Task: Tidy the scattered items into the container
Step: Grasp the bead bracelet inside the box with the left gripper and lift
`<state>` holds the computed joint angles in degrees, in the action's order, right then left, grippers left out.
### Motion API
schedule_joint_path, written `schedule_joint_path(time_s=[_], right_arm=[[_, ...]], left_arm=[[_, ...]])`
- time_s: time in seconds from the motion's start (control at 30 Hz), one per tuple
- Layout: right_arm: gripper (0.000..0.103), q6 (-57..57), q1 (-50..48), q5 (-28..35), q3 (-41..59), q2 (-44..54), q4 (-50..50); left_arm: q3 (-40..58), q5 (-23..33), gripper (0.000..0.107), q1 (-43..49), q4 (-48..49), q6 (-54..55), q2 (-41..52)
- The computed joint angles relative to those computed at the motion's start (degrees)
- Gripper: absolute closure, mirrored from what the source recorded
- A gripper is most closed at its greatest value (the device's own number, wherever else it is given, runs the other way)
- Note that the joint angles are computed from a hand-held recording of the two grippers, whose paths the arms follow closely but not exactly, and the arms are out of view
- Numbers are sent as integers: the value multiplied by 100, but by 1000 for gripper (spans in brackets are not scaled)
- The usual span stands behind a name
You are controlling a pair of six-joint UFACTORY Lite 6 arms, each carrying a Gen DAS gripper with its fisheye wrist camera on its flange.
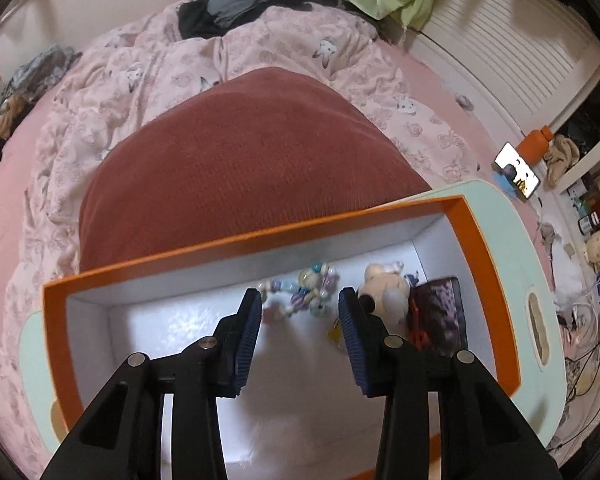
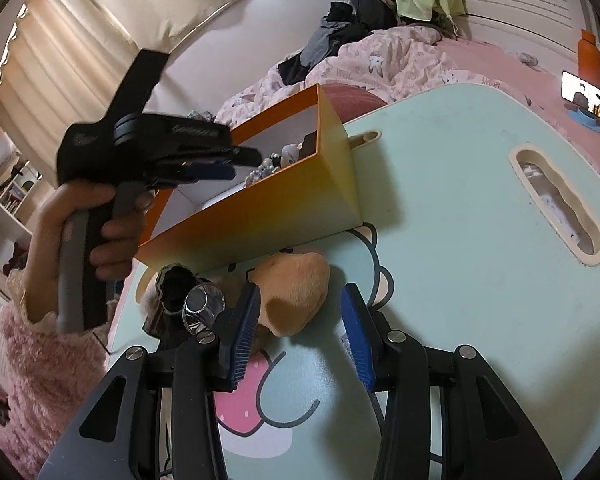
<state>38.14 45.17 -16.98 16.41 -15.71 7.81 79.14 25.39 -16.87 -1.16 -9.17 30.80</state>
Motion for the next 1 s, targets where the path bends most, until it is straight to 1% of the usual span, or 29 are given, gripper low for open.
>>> schedule_joint_path(time_s=[0.07, 0.13, 0.2, 0.23, 0.27, 0.3, 0.43, 0.47, 0.5, 0.57, 0.67, 0.73, 0.83, 0.9, 1.0], right_arm=[[60, -83, 41, -14, -24, -21, 103], [60, -94, 82, -18, -40, -26, 134], [60, -45, 92, -21, -51, -31, 106], [60, 12, 88, -27, -59, -29, 54], [60, 93, 64, -26, -55, -22, -39], [60, 170, 48, -23, -47, -9, -127], [60, 257, 51, -28, -43, 18, -210], [60, 257, 55, -32, -52, 8, -205], [60, 261, 53, -28, -70, -18, -208], [60, 201, 66, -23, -97, -60, -130], [60, 257, 48, -48, -83, -12, -186], [60, 359, 18, -52, -62, 15, -302], [60, 350, 13, -43, -39, 26, -304], [60, 274, 21, -45, -45, 15, -230], [60, 318, 8, -58, -55, 21, -269]], left_arm=[[181, 29, 70, -70, 286, -350, 186], [293, 38, 73, -94, 212, -272, 342], [290, -19, 75, -176, 537, -532, 409], [254, -70, 77, -209, 716, -676, 400], [211, -109, 83, -223, 836, -781, 377], [172, -137, 87, -215, 873, -814, 355], [35, -189, 92, -50, 525, -391, 252], [-62, -256, 94, 5, 433, -279, 162], [-185, -325, 95, 72, 292, -113, 38], [-440, -430, 95, 204, -130, 327, -239], [-1022, -592, 95, 389, -948, 1218, -909], [-1415, -627, 95, 500, -1424, 1748, -1437], [-2138, -615, 95, 669, -2388, 2803, -2429], [-2762, -511, 95, 820, -3245, 3698, -3256], [-3591, -145, 95, 1082, -4255, 4856, -4224]])
